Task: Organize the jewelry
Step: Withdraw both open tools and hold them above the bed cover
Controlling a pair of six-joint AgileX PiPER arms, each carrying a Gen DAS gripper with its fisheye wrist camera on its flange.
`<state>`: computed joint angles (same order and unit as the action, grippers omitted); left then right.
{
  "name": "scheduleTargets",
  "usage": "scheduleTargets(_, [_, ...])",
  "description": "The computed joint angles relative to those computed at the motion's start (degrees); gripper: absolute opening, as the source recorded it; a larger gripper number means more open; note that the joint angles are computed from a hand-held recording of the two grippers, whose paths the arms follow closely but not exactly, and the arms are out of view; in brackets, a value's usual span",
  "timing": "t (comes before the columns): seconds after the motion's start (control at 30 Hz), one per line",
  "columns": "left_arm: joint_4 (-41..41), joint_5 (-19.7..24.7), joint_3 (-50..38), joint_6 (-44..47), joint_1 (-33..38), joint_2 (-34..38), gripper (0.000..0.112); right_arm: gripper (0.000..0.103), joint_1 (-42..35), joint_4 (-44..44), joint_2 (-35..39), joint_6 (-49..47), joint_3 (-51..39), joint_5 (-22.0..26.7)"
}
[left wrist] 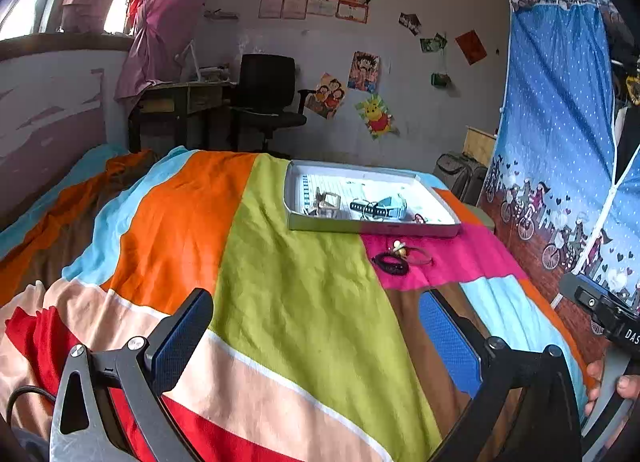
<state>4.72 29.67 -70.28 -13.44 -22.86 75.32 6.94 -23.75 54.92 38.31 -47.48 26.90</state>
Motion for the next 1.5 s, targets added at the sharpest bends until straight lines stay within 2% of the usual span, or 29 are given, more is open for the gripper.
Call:
scheduleTargets(0.1, [3.20,0.87,0.05,-2.54,-1.20,0.21,0.103,0.102,-2.33,5.30,1.09,-4.76,-0.13,0.19])
scheduleTargets(0.2, [2.78,1.67,-0.32,-2.06,-1.27,0.79,0.103,0.102,-4.20,9.38,1.56,-8.40,0.20,0.19])
scheduleTargets(0.57, [3.31,1.98,-0.70,-2.87,-0.83,1.92,0.103,0.102,-4.69,8.69,2.20,-6.72,1.00,-0.95])
scheduleTargets(0.77, [-3.38,2.75,-2.25,3.23,1.16,3.29,0.103,0.102,-5.46,10.38,2.66,-8.50,1.01,-1.56])
scheduleTargets(0.97, [-8.53,6.37,-8.14,7.91,2.68,8.26,0.103,0.102,-7.16,13.01,4.35,-13.46,-0.20,-2.88])
scheduleTargets(1.23, [-12.77,6.64,-16.48,12.86,2.58,16.06,0.103,0.102,-14.39,34.25,11.93,-37.99,-6.08,-3.11])
scheduleTargets(1.37, [-15.41,7.48,-23.11,14.43,2.66,22.42,0.103,0.102,-15.92,37.38,17.41,-45.57,-10.63,-3.23])
scheduleTargets(1.43, [-17.44,7.93,-26.25,16.29,2.87,25.47,0.103,0.102,-17.43,42.31,21.27,-52.28,-14.20,-3.54])
scheduleTargets(1.5, [-18.85,8.39,-30.27,17.63,2.73,29.13,0.098,0.102,-18.39,45.83,24.39,-55.81,-17.24,-3.64])
